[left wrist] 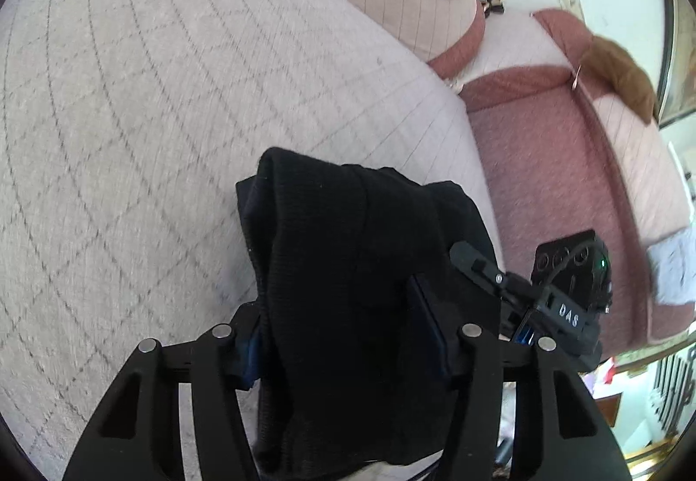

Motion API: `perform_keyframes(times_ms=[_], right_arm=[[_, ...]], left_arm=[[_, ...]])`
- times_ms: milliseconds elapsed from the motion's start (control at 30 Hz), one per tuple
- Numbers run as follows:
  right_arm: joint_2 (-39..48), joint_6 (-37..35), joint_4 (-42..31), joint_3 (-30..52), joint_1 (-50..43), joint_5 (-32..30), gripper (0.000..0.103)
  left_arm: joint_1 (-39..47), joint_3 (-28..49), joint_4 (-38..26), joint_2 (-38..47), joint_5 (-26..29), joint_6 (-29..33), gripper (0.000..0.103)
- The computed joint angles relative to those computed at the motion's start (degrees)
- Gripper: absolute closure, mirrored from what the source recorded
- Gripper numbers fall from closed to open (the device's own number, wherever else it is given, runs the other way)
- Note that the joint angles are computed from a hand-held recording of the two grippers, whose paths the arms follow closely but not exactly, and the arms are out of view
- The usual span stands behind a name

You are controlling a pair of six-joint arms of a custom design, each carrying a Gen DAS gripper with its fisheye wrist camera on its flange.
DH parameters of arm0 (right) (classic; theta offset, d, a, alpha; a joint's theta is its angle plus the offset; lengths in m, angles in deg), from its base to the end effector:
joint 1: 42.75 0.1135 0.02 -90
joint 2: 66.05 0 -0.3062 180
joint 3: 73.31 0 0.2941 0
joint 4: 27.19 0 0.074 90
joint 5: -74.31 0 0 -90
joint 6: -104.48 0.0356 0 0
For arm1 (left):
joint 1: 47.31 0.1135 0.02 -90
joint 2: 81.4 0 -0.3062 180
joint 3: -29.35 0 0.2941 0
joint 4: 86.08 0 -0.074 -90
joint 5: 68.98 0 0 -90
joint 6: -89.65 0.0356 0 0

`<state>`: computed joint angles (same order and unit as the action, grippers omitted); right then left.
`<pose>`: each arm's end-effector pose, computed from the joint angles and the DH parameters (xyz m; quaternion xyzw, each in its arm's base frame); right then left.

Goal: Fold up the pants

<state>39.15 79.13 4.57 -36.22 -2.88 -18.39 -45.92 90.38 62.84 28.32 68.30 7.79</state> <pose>0.2278 0.1924 0.0712 0.1810 0.8736 0.3696 0.2595 0.3354 -0.0180 0.0842 0.0894 0.9087 -0.3912 0.1146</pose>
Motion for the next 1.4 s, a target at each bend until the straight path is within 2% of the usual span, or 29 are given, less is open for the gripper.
perform_keyframes(times_ms=[267, 333, 367, 400, 433, 533, 667, 733, 767, 933, 1033, 1200, 1333, 1400], right_arm=[[-2.0, -8.2, -12.0, 10.2, -5.8, -0.4, 0.071], [-0.5, -10.1, -16.3, 13.3, -7.5, 0.8, 0.065], [0.8, -11.4, -21.4, 16.1, -7.8, 3.6, 0.059], [1.5, -12.0, -24.6, 17.4, -8.1, 5.4, 0.047], [2.5, -12.0, -28.5, 19.0, -8.1, 7.1, 0.044], [0.3, -11.1, -26.2, 15.8, -7.4, 7.7, 0.044], [-8.3, -11.5, -27.6, 10.7, -1.0, 15.1, 0.044], [-11.0, -10.4, -29.6, 10.0, 3.0, 18.2, 0.038], [-11.7, -9.7, -30.0, 9.5, 5.2, 19.8, 0.036], [-6.7, -9.6, -27.7, 9.7, 11.4, 21.7, 0.031], [-3.1, -10.9, -25.5, 10.1, 10.9, 21.4, 0.030], [-7.8, -9.9, -23.8, 6.4, 10.8, 22.2, 0.030], [-14.7, -4.3, -25.7, 2.1, 15.3, 27.1, 0.029], [-17.5, 0.0, -28.3, 0.5, 20.3, 32.2, 0.027]], left_arm=[[-3.7, 10.7, 3.9, 3.7, -4.6, -11.0, 0.047], [-4.4, 13.6, 5.1, 5.9, -9.3, -13.1, 0.047], [-4.2, 14.8, 4.6, 7.0, -10.5, -13.6, 0.047], [-3.8, 16.3, 3.0, 8.3, -10.4, -13.8, 0.047], [-3.1, 17.4, 1.0, 9.2, -9.4, -13.5, 0.047], [-1.4, 15.1, 0.4, 6.0, -6.7, -10.5, 0.047], [-1.6, 13.4, 2.1, 1.6, -6.3, -10.1, 0.044], [-3.0, 14.5, 2.8, 2.0, -7.3, -11.9, 0.031], [-3.9, 14.9, 3.5, 2.6, -8.4, -13.0, 0.029], [-8.0, 20.5, 1.6, 11.0, -16.0, -15.9, 0.029], [-7.6, 19.3, 3.2, 11.4, -15.6, -17.7, 0.028], [-5.5, 13.8, 1.1, 3.1, -13.7, -14.0, 0.028], [-2.6, 0.0, 5.8, -13.8, -15.3, -9.0, 0.028], [-0.7, -7.9, 9.5, -24.2, -17.2, -7.4, 0.028]])
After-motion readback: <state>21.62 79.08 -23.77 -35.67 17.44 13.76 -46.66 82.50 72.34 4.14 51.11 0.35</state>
